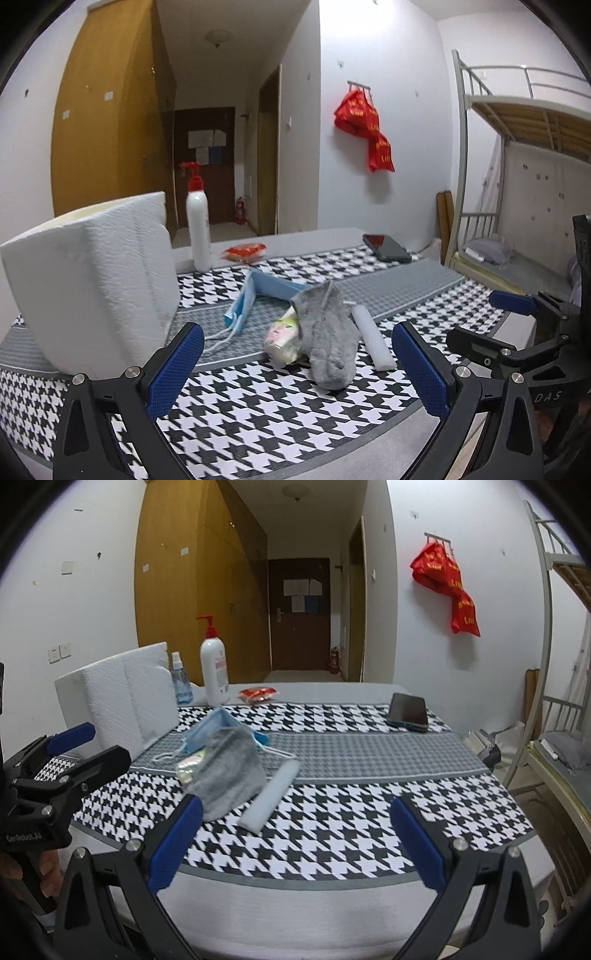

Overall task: Organize soft objects
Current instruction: 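Withdraw both tools from the box back over the grey sock, then lower the left gripper onto the grey sock, grasp it and lift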

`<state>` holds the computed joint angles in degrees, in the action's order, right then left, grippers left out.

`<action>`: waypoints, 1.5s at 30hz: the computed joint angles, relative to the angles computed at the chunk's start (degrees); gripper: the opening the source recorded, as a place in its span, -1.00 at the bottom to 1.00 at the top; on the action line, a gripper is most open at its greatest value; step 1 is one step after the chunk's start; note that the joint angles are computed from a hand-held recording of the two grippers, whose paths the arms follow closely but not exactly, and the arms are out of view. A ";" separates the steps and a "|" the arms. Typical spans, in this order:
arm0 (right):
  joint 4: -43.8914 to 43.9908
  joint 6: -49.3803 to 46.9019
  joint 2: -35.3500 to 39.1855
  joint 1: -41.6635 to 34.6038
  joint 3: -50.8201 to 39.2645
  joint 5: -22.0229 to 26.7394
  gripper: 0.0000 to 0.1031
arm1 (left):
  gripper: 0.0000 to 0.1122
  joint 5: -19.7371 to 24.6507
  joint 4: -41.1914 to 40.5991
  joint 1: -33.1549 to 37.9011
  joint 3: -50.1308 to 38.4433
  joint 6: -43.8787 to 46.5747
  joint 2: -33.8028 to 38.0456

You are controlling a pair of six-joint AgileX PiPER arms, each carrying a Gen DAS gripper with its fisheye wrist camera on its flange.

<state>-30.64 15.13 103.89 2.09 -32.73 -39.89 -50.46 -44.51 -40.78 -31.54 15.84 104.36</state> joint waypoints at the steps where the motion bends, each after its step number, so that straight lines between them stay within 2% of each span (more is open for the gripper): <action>1: -0.12 0.10 0.54 -0.17 -0.60 0.34 0.98 | 0.81 0.67 -0.28 0.18 -0.67 0.77 0.20; 10: -5.18 4.57 3.94 -2.01 -4.39 2.08 0.98 | 0.81 6.56 -3.25 2.60 -8.14 9.67 2.76; 15: -7.19 6.74 5.41 -1.89 -6.17 2.58 0.98 | 0.80 13.80 -2.96 5.44 -12.53 13.31 3.88; 21: -8.56 8.72 7.00 -2.23 -8.26 3.38 0.98 | 0.68 21.47 -4.73 7.73 -18.37 20.29 5.69; 25: -9.90 10.71 7.90 -3.15 -9.47 3.93 0.98 | 0.47 28.42 -5.66 10.09 -23.36 24.33 7.57; 26: -10.21 11.13 8.11 -3.35 -9.68 3.95 0.98 | 0.36 29.51 -5.53 10.42 -23.99 24.65 7.85; 27: -10.73 11.70 8.33 -3.62 -9.90 3.98 0.98 | 0.28 31.24 -7.69 10.92 -25.56 27.27 8.72; 28: -11.17 12.34 8.51 -3.78 -10.19 4.29 0.98 | 0.11 32.76 -12.14 11.23 -27.23 32.13 9.56; 30: -12.24 13.45 8.65 -3.90 -10.62 4.75 0.98 | 0.04 35.84 -20.10 12.31 -30.47 40.60 11.38; 32: -12.60 13.54 8.70 -3.94 -10.84 5.04 0.98 | 0.04 35.27 -26.58 12.45 -31.97 46.47 12.45; 36: -13.77 14.03 9.01 -4.27 -11.22 4.77 0.98 | 0.04 32.88 -30.83 11.94 -32.94 50.33 13.52; 45: -14.67 15.39 10.04 -4.17 -12.35 5.15 0.98 | 0.04 34.19 -32.78 10.97 -34.34 54.71 14.71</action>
